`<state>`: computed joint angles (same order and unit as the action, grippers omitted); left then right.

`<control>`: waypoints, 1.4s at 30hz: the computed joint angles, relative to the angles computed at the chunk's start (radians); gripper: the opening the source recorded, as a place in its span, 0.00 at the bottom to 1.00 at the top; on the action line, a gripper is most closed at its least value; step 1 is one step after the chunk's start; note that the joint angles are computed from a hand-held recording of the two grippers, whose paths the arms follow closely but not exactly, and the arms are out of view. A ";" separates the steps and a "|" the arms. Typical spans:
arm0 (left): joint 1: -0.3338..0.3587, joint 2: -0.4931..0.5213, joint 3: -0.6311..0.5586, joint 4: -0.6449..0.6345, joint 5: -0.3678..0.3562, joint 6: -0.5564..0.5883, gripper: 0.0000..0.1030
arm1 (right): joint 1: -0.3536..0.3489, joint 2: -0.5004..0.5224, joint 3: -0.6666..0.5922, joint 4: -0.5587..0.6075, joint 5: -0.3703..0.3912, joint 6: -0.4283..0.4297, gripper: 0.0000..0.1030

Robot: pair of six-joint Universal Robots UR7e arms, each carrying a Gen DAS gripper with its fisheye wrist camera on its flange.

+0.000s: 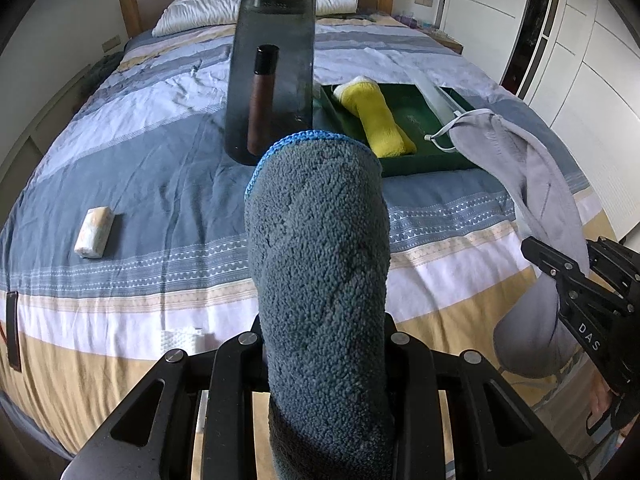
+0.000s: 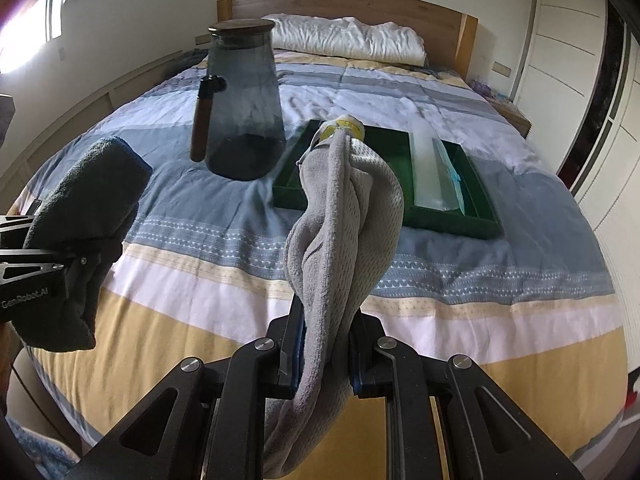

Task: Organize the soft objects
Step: 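Lift the grey-blue towel and grey pouch and carry both toward the green tray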

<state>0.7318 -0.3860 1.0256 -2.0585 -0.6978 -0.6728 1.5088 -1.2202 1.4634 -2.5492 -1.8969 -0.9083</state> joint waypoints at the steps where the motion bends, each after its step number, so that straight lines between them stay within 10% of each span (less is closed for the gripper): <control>1: 0.001 0.008 -0.011 0.006 0.000 -0.001 0.24 | -0.002 0.002 -0.006 0.003 -0.001 0.001 0.16; 42: 0.027 0.430 -0.774 0.239 0.023 0.134 0.24 | -0.049 0.167 -0.284 0.020 -0.013 -0.039 0.16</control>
<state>0.7586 0.0437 0.2514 -1.8196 -0.6751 -0.5387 1.4601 -1.0530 1.1790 -2.5288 -1.9096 -0.9476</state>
